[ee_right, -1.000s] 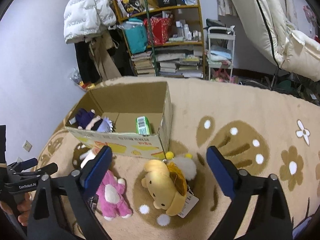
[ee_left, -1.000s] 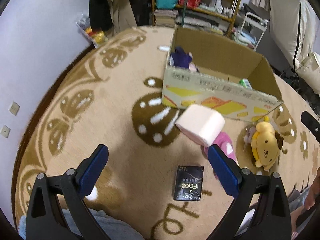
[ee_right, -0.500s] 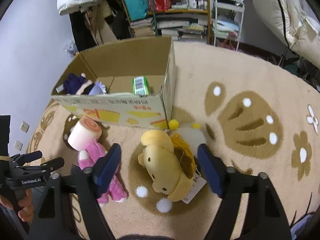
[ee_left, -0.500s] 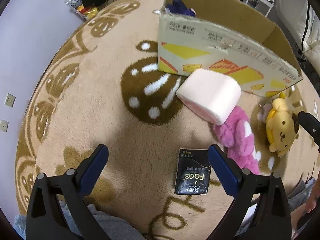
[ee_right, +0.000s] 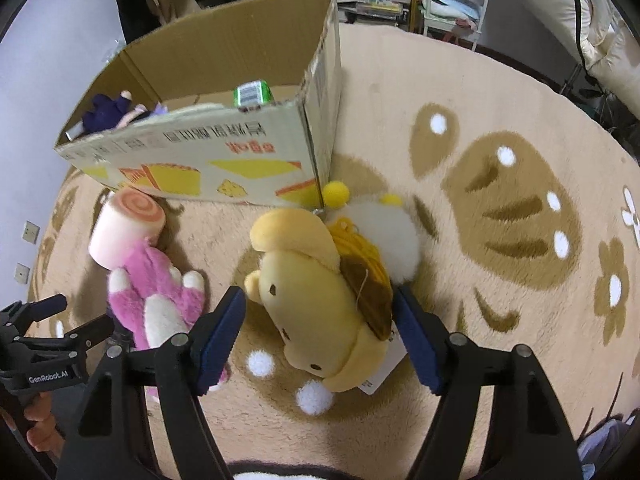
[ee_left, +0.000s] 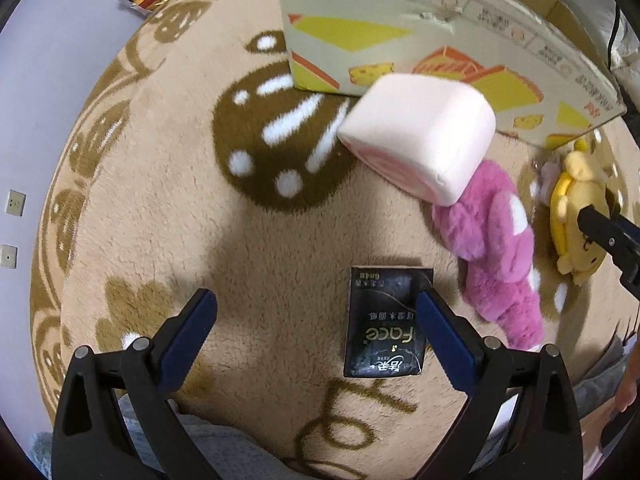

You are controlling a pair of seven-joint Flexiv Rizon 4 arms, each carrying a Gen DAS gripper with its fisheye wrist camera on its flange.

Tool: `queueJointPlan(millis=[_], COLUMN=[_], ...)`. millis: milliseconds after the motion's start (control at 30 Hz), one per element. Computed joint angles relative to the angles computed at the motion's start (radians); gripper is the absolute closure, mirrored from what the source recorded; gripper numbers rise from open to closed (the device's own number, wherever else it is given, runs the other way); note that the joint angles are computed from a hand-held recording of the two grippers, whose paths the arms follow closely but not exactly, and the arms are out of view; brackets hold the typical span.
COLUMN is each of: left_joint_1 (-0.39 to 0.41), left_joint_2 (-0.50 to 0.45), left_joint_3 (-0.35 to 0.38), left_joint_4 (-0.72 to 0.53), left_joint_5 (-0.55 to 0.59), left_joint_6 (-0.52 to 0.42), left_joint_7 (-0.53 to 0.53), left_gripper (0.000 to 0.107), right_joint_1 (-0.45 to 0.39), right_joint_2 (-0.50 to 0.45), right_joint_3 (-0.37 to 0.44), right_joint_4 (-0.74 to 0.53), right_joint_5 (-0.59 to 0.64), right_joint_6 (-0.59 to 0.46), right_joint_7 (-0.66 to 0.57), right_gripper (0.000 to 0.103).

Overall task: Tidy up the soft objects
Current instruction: 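Lower the left tool to the black tissue pack while the right tool approaches the yellow dog plush, then grasp the black tissue pack with the left tool while the right tool grasps the yellow dog plush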

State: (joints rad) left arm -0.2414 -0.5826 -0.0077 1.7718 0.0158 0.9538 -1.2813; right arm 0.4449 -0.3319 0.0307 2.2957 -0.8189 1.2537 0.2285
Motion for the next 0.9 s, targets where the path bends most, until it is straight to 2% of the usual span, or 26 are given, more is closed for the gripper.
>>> queueJointPlan(millis=[233,433,533,667,900], left_joint_1=[-0.008,0.013,0.020,0.013,0.010], left_joint_2=[-0.012,-0.031,-0.033,-0.031,-0.030], left_joint_3=[0.004,-0.013,-0.016,-0.016,-0.023], left_joint_4=[-0.014,-0.038,-0.031,-0.020,-0.006], left_joint_5=[0.015,-0.018,-0.026,-0.030,-0.045], left_joint_6=[-0.025,-0.073,-0.062,-0.061,-0.071], left_joint_7=[-0.002,0.020,0.034,0.034,0.028], left_gripper=[0.008,0.008,0.008,0.008,0.009], right_joint_1=[-0.001,0.012,-0.003,0.005,0.027], right_joint_2=[-0.036,-0.052,-0.071,-0.090,-0.095], right_joint_3=[0.025,0.025,0.034,0.034,0.009], right_joint_4=[-0.032,-0.052,-0.060,-0.082,-0.082], right_joint_5=[0.089,0.135,0.175,0.222,0.244], right_joint_6=[-0.026,-0.051,-0.016,-0.031,-0.013], right_joint_7=[-0.081,-0.130,-0.171,-0.229,-0.245], right_gripper=[0.024,0.024,0.024,0.024,0.028])
